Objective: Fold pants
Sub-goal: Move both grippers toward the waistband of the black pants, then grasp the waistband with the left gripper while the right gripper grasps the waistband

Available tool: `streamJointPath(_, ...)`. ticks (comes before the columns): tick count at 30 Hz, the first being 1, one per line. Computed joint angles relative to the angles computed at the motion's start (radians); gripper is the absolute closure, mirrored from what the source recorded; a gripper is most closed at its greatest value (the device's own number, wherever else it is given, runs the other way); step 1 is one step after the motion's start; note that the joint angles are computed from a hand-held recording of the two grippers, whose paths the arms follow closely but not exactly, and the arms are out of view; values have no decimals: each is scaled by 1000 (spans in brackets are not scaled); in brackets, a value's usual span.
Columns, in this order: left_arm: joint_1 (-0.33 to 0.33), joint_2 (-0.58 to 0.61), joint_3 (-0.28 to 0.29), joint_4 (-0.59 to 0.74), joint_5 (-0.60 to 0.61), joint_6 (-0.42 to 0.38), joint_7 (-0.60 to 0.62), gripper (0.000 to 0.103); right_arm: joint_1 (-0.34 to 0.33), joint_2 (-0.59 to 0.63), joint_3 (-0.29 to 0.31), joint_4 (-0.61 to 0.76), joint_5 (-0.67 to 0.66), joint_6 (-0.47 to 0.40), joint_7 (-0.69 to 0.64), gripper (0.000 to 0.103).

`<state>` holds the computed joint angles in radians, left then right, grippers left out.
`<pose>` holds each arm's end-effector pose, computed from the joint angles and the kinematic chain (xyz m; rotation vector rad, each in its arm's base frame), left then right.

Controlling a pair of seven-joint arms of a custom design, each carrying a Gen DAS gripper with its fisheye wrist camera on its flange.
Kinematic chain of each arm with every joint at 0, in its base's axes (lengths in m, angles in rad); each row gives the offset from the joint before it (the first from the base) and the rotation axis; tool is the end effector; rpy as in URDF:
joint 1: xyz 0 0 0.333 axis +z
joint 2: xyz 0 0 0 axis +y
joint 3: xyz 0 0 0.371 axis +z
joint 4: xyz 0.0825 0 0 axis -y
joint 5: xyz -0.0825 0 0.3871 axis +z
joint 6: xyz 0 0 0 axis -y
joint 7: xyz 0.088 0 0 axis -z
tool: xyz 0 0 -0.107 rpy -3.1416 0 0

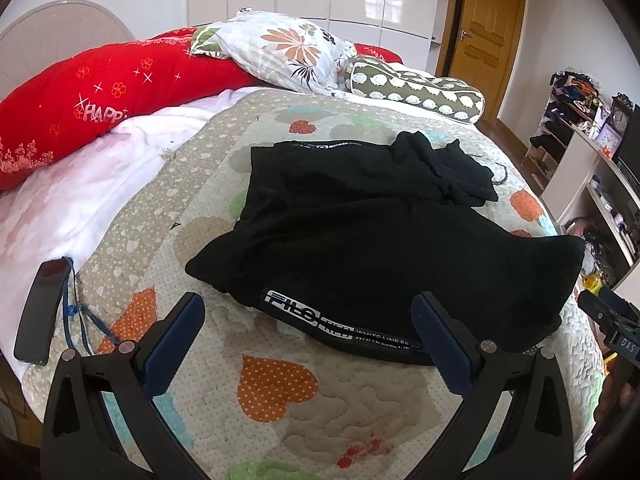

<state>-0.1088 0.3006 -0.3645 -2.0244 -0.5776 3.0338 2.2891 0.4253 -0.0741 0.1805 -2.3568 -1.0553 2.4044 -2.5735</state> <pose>0.6091 -0.2422 0.4323 -1.2628 2.3462 -0.9740 0.4175 0.2832 0.4252 -1.0051 2.3305 -0.7573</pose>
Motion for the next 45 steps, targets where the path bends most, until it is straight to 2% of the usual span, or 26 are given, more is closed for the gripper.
streamJointPath(15, -2, 38, 43, 39, 41, -52, -67, 0, -11, 27, -19, -4, 11, 60, -23, 0)
streamJointPath(20, 16, 74, 59, 85, 34, -119, -116, 0, -18, 28, -25, -21, 7, 93, -14, 0)
streamJointPath(24, 39, 113, 46, 129, -8, -149, -137, 0, -25, 30, -31, -46, 25, 113, -6, 0)
streamJointPath(29, 17, 173, 72, 199, 10, -200, -217, 0, -43, 36, -43, -67, 15, 160, 23, 0)
streamJointPath(33, 20, 230, 54, 264, -2, -234, -254, 0, -60, 48, -55, -79, -11, 212, 56, 0)
streamJointPath(34, 21, 241, 49, 278, -4, -245, -260, 2, -65, 53, -59, -80, -19, 227, 67, 0)
streamJointPath(35, 28, 254, 34, 293, -12, -256, -250, 17, -69, 60, -63, -80, -31, 245, 82, 0)
streamJointPath(36, 22, 257, 37, 300, -4, -264, -252, 47, -71, 66, -65, -78, -43, 251, 94, 0)
streamJointPath(38, -5, 257, 54, 308, 40, -271, -254, 72, -73, 78, -69, -69, -73, 253, 119, 0)
streamJointPath(39, 3, 253, 38, 301, 35, -254, -228, 79, -75, 84, -73, -64, -103, 259, 138, 0)
streamJointPath(41, 30, 239, 2, 285, 7, -233, -172, 84, -79, 94, -82, -53, -220, 282, 227, 11)
streamJointPath(43, 73, 225, -43, 272, -49, -231, -103, 86, -82, 100, -89, -45, -289, 297, 294, 56)
streamJointPath(45, 115, 200, -74, 257, -113, -260, -38, 87, -92, 107, -99, -36, -350, 347, 355, 76)
